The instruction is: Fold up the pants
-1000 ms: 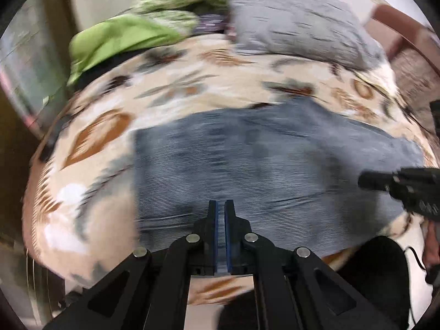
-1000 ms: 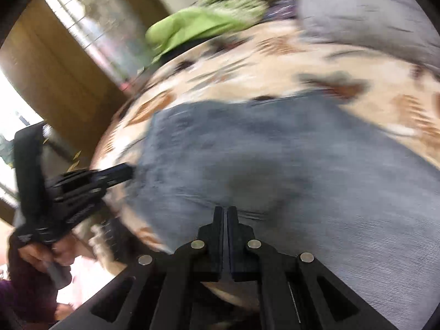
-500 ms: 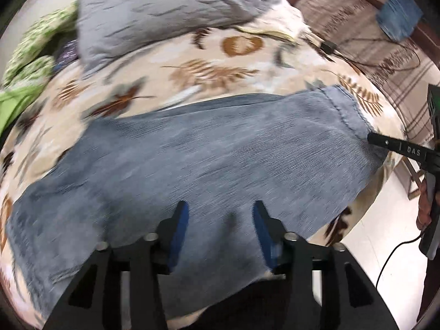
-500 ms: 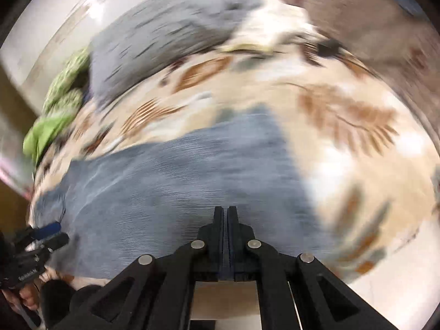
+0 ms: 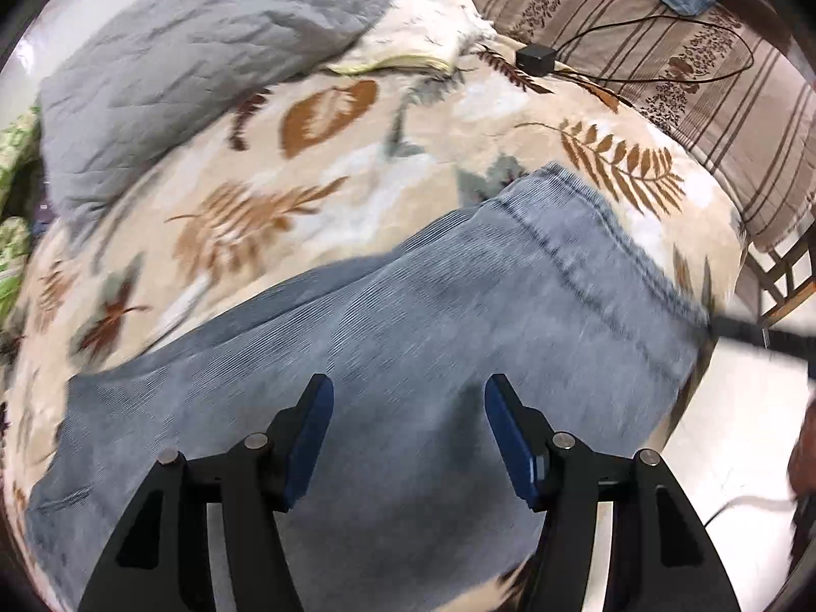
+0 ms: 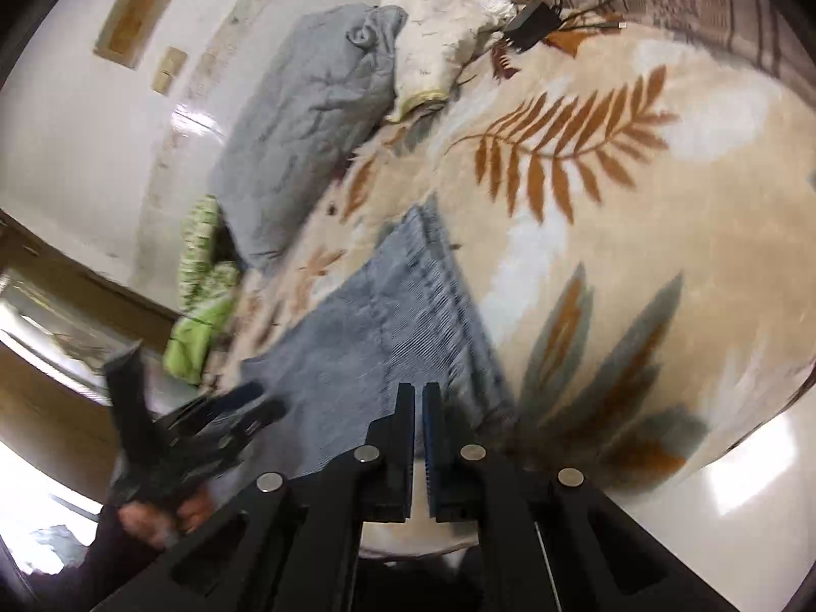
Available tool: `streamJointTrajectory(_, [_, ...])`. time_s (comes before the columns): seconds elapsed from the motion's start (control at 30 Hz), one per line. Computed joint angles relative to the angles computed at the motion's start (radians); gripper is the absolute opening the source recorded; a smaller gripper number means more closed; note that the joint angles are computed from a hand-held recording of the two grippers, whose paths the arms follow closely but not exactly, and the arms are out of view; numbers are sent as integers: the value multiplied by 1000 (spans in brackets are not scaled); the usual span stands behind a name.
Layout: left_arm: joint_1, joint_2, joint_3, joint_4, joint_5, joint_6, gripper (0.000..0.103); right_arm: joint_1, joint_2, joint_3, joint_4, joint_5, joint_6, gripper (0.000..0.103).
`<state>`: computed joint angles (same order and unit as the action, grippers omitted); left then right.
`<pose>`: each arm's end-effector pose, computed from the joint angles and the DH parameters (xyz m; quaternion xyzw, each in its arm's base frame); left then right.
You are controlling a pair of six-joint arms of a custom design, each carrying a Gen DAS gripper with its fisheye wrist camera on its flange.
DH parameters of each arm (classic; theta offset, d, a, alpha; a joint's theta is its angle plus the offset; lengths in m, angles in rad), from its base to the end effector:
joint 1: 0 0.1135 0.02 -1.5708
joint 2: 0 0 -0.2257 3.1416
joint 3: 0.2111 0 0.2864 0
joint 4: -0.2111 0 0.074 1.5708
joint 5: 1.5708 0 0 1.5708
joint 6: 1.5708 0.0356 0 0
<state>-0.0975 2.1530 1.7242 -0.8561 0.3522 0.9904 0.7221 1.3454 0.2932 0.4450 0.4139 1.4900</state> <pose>0.4507 -0.0564 0.1371 0.5257 0.8209 -0.0959 0.2014 0.1956 0.1532 0.0592 0.4131 0.7684 0.3238 0.3660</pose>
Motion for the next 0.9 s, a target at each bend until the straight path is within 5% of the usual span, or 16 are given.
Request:
streamJointTrajectory(0.07, [-41,31,12,-1,-27,-36,63,33,40,-23,98,28,27,5])
streamJointTrajectory(0.17, [-81,7,-85,144,-62,-32,71,69,108,-29,177,74,81,9])
streamJointTrajectory(0.27, [-82,-59,-200,271,-63,-13,75,68,197,-17,260,74,113,34])
streamJointTrajectory(0.3, [-82,-66,-213,281,-60,-13,75,63,226,-8,278,67,119,60])
streamJointTrajectory(0.33, [-80,-68,-215,281,-58,-14,75,65,263,2,311,83,128,69])
streamJointTrajectory(0.57, [-67,-124,-272,302,-39,10,75,84,289,-35,436,139,150,69])
streamJointTrajectory(0.9, [-10,-162,-243,108,47,108,75,119,340,-29,600,158,164,69])
